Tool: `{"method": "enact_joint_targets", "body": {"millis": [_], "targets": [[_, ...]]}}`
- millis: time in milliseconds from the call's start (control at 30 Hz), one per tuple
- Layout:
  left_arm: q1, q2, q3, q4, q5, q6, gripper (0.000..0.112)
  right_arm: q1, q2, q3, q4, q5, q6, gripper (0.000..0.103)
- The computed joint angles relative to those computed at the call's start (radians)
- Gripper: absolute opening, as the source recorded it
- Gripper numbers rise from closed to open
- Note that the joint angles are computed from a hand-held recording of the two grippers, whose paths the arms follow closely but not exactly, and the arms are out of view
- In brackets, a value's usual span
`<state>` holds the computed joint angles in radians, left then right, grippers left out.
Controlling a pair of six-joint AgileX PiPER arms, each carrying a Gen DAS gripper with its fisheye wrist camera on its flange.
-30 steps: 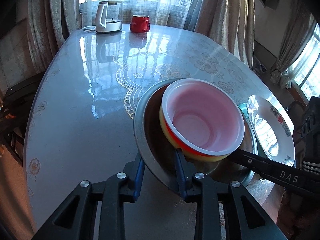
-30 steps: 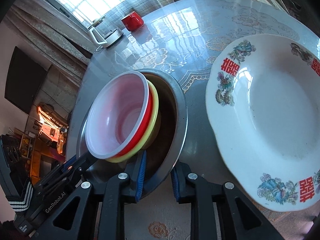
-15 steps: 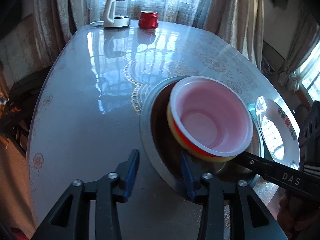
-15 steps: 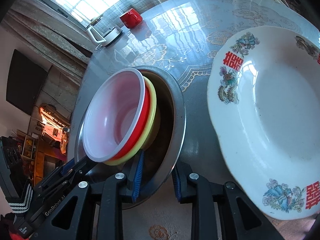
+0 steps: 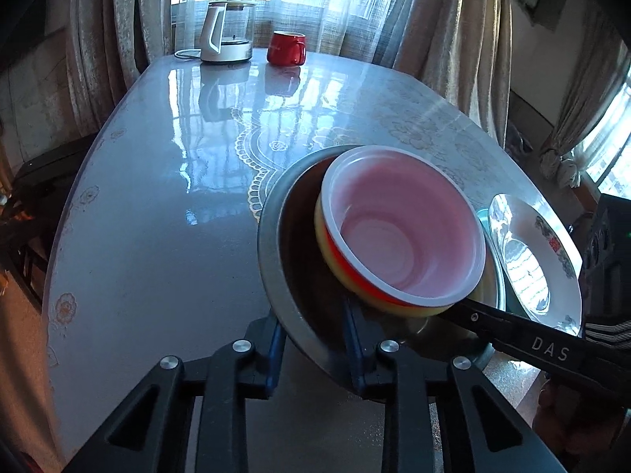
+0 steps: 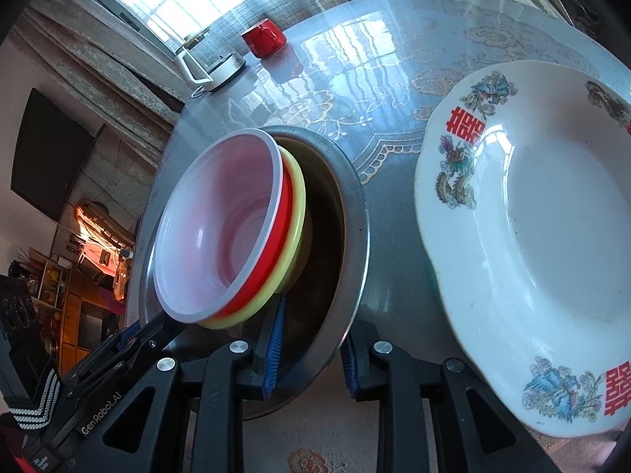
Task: Organize plates and bowls
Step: 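Lift the nested steel bowl with both grippers and carry it toward the plate stack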
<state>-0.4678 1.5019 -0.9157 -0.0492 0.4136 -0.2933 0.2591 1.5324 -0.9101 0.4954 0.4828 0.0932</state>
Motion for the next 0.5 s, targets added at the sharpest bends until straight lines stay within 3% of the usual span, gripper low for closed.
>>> {"method": "enact_joint_targets", "body": {"millis": [200, 500], "targets": [[0.01, -0.008, 0.02, -0.036, -0.03, 0.018, 0.026, 0.02, 0.007, -0.003, -0.038, -0.02, 0.021, 0.025], [-0.049, -0.045, 0.039, 0.193, -0.033, -0.212, 0.026, 0.029, -0.007, 0.006, -0.057, -0.02, 0.037, 0.023]]}}
